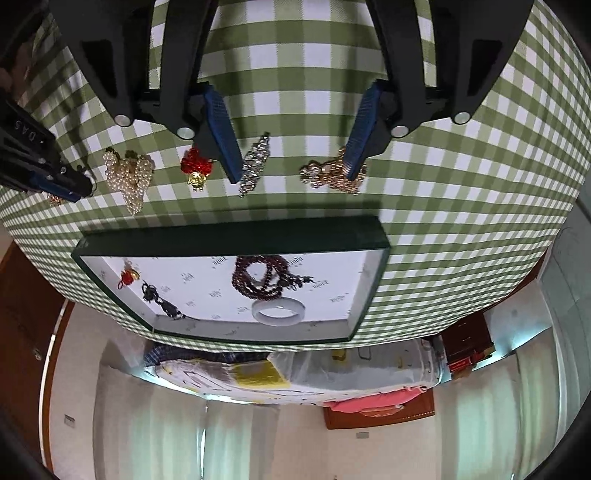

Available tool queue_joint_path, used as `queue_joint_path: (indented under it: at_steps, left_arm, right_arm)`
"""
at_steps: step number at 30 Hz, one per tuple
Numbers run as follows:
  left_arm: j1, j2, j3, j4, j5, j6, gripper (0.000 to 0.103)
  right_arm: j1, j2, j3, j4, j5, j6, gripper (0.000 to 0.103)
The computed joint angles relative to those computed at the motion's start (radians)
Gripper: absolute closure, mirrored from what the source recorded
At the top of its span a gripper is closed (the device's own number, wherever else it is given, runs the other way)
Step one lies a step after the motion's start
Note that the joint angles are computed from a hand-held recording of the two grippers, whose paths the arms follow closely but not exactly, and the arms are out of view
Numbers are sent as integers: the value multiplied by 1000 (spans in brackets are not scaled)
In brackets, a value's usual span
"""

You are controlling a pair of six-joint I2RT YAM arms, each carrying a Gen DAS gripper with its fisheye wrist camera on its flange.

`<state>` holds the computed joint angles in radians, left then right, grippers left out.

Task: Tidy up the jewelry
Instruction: 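Lower the left gripper onto the silver rhinestone brooch and close it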

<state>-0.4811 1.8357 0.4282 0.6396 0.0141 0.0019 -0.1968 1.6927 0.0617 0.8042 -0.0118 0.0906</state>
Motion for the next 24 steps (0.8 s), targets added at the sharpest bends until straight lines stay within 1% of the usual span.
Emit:
queue_joint_path:
  at_steps: [3, 6, 7, 9, 10, 13, 15, 16, 18, 22, 24]
  left_arm:
    - [-12, 15, 14, -12, -7, 7, 53]
    - [-20, 29, 33, -33, -9, 12, 60]
    - [-19, 32, 38, -42, -8, 15, 61]
    - [-23, 39, 47, -54, -10, 20, 62]
    - [-24, 42, 51, -59, -8, 23, 65]
    - [-31, 45, 55, -64, -13, 33, 69]
    - [-34, 44, 56, -66, -12, 40, 75]
    - [-35, 45, 56, -64, -8, 43, 80]
    - [-40, 45, 56, -61, -10, 49, 86]
    - [-40, 43, 49, -52, -10, 56, 87]
    - [-30, 42, 45, -47, 11, 52, 87]
  right_arm:
    - [-19, -23, -9, -9, -9, -10, 82]
    - [-39, -34, -13, -12, -27, -16, 82]
    - [-40, -36, -17, -10, -29, -15, 81]
    - [-51, -38, -18, -9, -41, -17, 82]
    - [-56, -32, -19, -3, -47, -18, 82]
    - [-69, -19, -21, 11, -62, -18, 82]
    - [-78, -4, -22, 26, -72, -19, 81]
    - [-78, 2, -22, 33, -72, -18, 81]
    - [-79, 3, -22, 34, -75, -16, 81]
    - [-79, 11, -22, 42, -77, -14, 81]
    - [-77, 12, -23, 46, -75, -14, 81]
